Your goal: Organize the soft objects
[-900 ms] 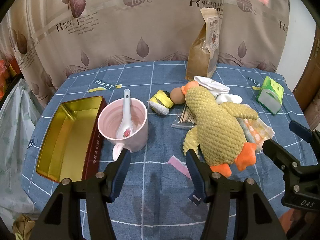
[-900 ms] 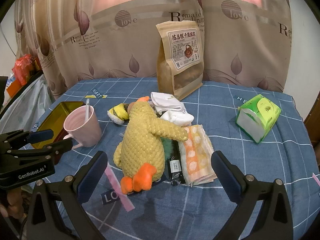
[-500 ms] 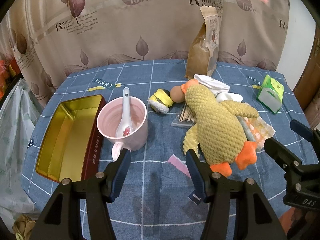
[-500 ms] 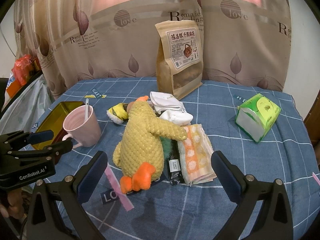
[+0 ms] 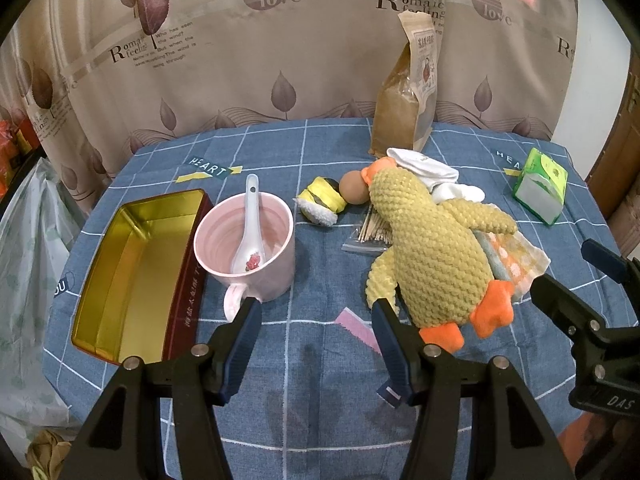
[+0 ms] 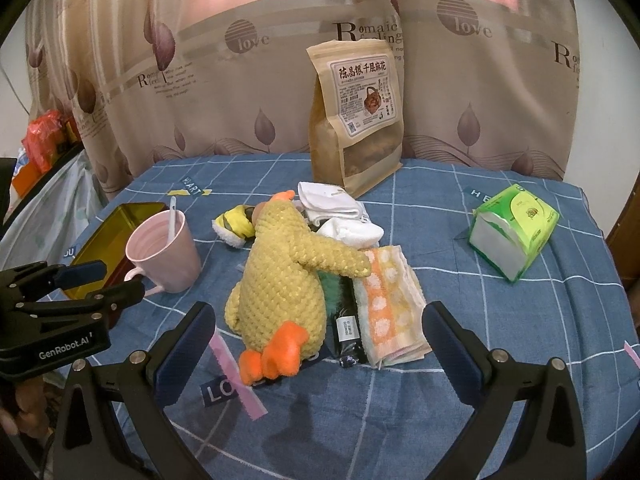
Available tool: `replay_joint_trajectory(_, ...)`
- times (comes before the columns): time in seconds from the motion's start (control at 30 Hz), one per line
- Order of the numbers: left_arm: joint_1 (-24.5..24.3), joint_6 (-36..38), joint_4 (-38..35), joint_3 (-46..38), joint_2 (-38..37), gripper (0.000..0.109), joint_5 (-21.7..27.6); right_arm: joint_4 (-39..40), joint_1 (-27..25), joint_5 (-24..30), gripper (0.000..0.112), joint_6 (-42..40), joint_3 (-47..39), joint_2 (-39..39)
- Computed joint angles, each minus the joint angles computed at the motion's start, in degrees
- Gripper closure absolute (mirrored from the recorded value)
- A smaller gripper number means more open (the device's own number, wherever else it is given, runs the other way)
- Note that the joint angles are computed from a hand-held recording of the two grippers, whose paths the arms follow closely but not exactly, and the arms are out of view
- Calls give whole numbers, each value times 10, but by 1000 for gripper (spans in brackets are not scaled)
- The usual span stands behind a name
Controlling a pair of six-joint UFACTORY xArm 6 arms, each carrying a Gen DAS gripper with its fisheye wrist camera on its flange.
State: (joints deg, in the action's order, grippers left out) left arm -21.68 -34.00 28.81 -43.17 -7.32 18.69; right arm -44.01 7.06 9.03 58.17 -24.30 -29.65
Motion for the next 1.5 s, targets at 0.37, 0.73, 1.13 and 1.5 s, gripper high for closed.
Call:
replay_joint_trajectory(0.37, 0, 1, -2, 1, 0, 50, 0, -2, 1, 2, 10, 2, 2, -3)
replay_joint_trajectory(0.73, 0, -3, 2, 1, -1, 50, 1, -1, 1, 3, 10, 3, 3, -3)
replay_joint_trajectory(1.13, 1, -2, 3, 4, -2, 50, 0, -6, 5, 4, 10, 11, 4, -5)
replay_joint_trajectory(1.5, 1, -1, 3, 4, -2, 50, 0, -2, 4, 2, 10, 6, 3, -2)
